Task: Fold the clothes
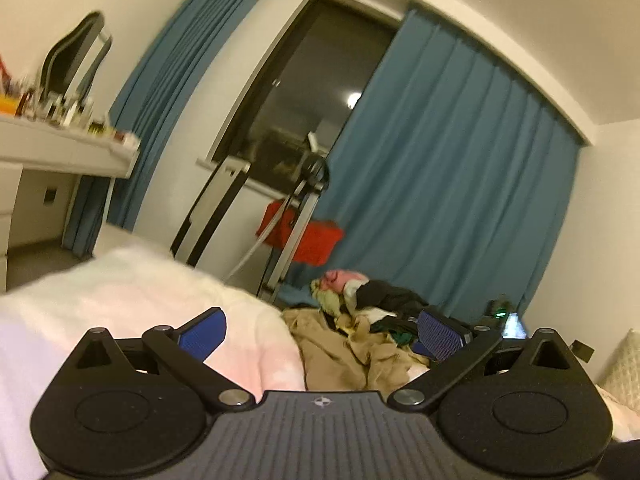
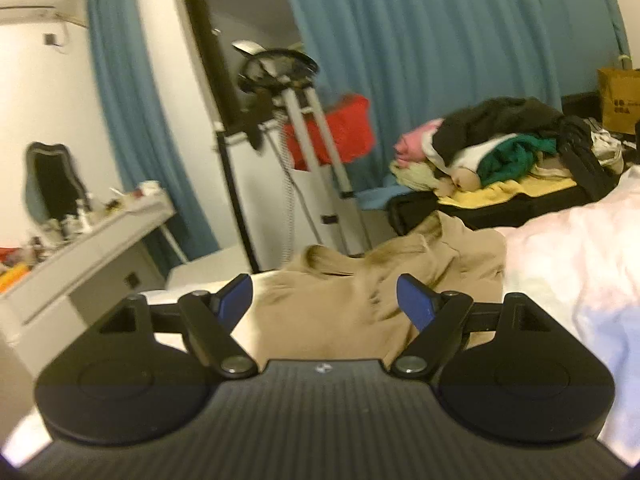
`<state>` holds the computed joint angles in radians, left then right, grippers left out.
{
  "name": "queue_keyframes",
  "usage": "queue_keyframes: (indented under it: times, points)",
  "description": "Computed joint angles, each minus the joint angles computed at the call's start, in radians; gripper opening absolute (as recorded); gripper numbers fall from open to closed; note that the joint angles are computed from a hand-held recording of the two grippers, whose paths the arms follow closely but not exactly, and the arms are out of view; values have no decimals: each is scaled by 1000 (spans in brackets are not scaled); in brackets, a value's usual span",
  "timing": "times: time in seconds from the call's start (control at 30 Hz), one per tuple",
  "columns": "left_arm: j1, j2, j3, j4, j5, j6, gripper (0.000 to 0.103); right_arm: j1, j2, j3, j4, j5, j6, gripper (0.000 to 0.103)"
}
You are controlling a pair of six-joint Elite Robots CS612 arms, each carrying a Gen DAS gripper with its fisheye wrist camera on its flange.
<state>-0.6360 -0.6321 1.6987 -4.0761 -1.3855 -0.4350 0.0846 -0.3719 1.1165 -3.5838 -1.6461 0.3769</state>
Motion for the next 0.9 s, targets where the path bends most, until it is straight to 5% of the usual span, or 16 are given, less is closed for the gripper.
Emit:
queue_keyframes:
  times: [0.27, 0.43, 0.57, 0.7, 0.9]
  points:
    - [-36, -40, 75, 9, -34, 127, 103, 32, -192, 392, -276, -6, 55, 81]
    - [-41, -61, 116, 93, -117, 159, 103, 43, -263, 588, -391, -4, 100, 81]
    - [-18, -66, 107, 266, -164, 65, 102, 45, -279, 680, -407, -4, 119, 81]
    - [24, -65, 74, 493, -202, -85, 101, 35, -287, 733, -393, 16, 249, 81]
    - [69, -43, 19, 709, -224, -274, 89, 22, -275, 746, -404, 50, 340, 81]
